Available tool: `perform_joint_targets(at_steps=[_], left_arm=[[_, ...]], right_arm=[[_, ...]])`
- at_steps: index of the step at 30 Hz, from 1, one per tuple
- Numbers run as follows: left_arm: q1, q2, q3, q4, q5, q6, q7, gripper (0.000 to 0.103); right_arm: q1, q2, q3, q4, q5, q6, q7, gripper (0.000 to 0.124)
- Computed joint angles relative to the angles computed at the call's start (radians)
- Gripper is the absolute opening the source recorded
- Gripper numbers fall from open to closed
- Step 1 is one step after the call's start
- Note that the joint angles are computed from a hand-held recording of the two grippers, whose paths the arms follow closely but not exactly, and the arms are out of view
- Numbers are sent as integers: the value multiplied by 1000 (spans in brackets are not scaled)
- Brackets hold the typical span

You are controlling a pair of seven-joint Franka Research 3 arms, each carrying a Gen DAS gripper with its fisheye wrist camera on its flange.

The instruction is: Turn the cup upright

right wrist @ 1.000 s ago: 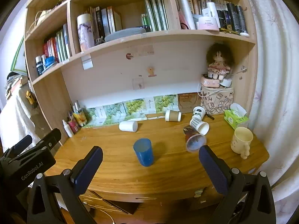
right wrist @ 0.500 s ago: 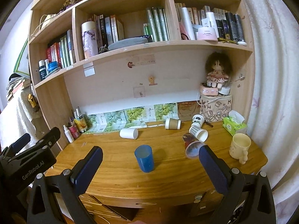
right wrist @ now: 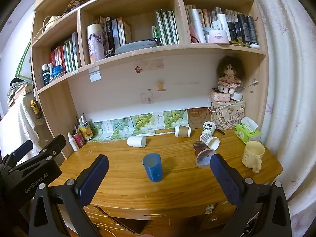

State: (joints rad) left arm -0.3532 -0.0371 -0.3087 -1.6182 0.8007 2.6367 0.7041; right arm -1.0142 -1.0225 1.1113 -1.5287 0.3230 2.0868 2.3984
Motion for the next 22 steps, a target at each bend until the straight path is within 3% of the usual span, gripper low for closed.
perform_joint_targets(at_steps=[22], left_arm=[[-32,54,7,67,-14,-37,30,101]], right_arm=[[-31,1,5,18,27,-18,-7,103]])
